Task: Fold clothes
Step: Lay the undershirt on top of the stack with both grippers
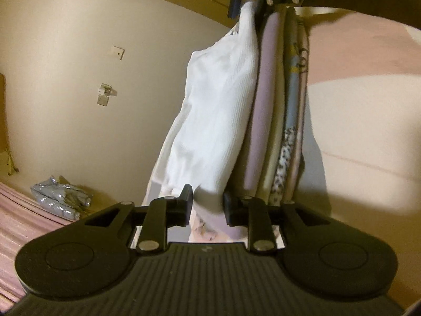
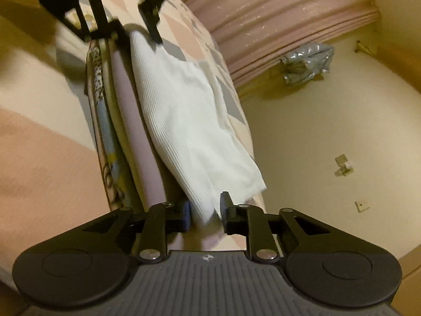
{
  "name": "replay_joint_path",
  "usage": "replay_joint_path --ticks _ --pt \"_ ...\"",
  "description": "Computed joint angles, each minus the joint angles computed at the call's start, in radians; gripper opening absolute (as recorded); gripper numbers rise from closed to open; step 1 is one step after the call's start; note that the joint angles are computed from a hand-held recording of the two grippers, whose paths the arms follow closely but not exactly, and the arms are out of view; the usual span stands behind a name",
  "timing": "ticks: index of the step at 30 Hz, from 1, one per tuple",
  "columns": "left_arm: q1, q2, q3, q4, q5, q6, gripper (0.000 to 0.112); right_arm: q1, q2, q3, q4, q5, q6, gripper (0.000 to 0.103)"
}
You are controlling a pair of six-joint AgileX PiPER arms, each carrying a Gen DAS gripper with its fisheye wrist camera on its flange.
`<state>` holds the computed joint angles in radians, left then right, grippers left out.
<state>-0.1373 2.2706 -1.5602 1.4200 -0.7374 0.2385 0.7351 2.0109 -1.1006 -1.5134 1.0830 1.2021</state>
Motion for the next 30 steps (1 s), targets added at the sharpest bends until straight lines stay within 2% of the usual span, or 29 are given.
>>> replay_joint_path --ticks 4,6,7,8,19,24,28,30 --pt "-0.003 0.022 -0.024 -0.020 -0.004 0.044 0.022 0.034 -0.010 0.020 0.017 0.034 -0.015 0.021" --pt "-0.007 0.028 -0.035 -0.009 0.002 0.030 0.012 0.029 0.009 -0.005 0.021 0.029 -0.034 0.021" --pt "-0.004 0.031 -0.036 -0.007 0.003 0.030 0.011 0.017 0.019 -0.027 0.025 0.017 -0.044 0.014" --pt "-0.001 0.033 -0.037 -0.006 0.004 0.029 0.010 0.005 0.029 -0.051 0.030 0.004 -0.055 0.000" --pt "0.021 0.047 -0.032 0.002 -0.002 0.042 0.008 0.040 0.041 -0.083 0.101 0.013 -0.048 0.001" --pt "0.031 0.027 0.003 -0.034 -0.017 0.095 0.012 0.024 0.042 -0.113 0.111 0.011 -0.087 0.001" --pt "0.043 0.006 0.041 -0.079 -0.036 0.150 0.015 0.042 0.046 -0.108 0.089 0.036 -0.088 0.012" --pt "0.049 -0.003 0.069 -0.114 -0.059 0.207 0.017 0.051 0.052 -0.113 0.080 0.044 -0.092 0.012"
